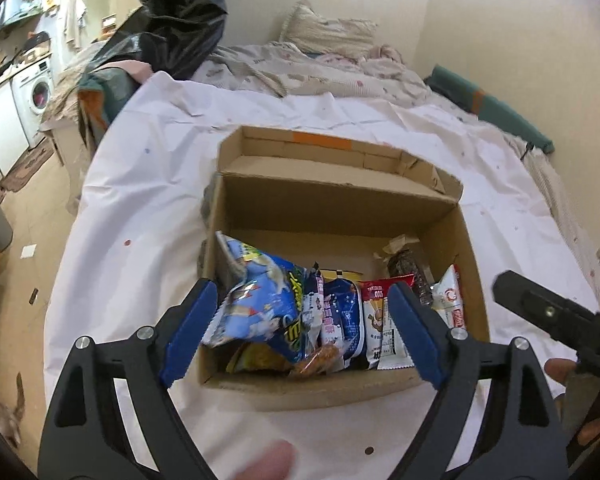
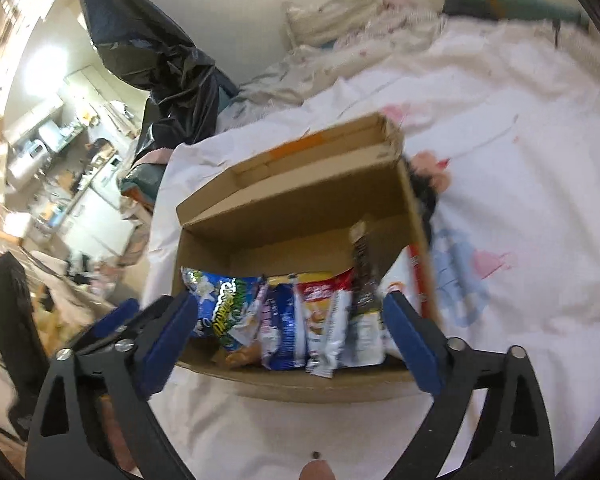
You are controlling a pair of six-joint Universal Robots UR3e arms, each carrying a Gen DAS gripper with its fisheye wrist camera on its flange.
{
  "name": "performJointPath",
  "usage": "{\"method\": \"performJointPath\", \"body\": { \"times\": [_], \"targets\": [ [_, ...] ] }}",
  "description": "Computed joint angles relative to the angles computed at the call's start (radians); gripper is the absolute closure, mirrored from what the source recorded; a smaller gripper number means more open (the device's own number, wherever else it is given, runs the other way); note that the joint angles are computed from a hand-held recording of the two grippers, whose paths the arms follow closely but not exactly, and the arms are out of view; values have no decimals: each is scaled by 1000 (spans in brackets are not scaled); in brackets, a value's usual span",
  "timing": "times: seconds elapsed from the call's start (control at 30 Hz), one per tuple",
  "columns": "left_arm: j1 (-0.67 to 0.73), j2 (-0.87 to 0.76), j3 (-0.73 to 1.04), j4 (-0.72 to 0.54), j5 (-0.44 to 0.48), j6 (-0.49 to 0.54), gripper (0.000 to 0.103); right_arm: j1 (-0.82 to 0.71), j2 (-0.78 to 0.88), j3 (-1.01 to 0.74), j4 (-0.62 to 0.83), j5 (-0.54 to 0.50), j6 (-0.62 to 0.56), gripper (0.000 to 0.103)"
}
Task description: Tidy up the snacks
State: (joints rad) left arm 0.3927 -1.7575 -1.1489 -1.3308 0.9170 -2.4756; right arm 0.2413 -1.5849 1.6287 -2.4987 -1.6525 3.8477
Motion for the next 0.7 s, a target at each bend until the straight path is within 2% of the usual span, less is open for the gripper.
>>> {"method": "performJointPath", "body": {
  "times": [0.17,0.33,0.53,0.7],
  "targets": [
    [82,93,-58,5,-48,64,18,102,-8,-52,57,-137,-17,0],
    [200,176,-90,-110,-114,181,18,167,-57,-5,66,-188,38,0],
    [314,267,-138,-239,-155,332,14,272,-60,-6,103,-316,73,0],
    [395,358,-216,-293,-192,434,10,364,-32,-44,158,-438,89,0]
  ]
}}
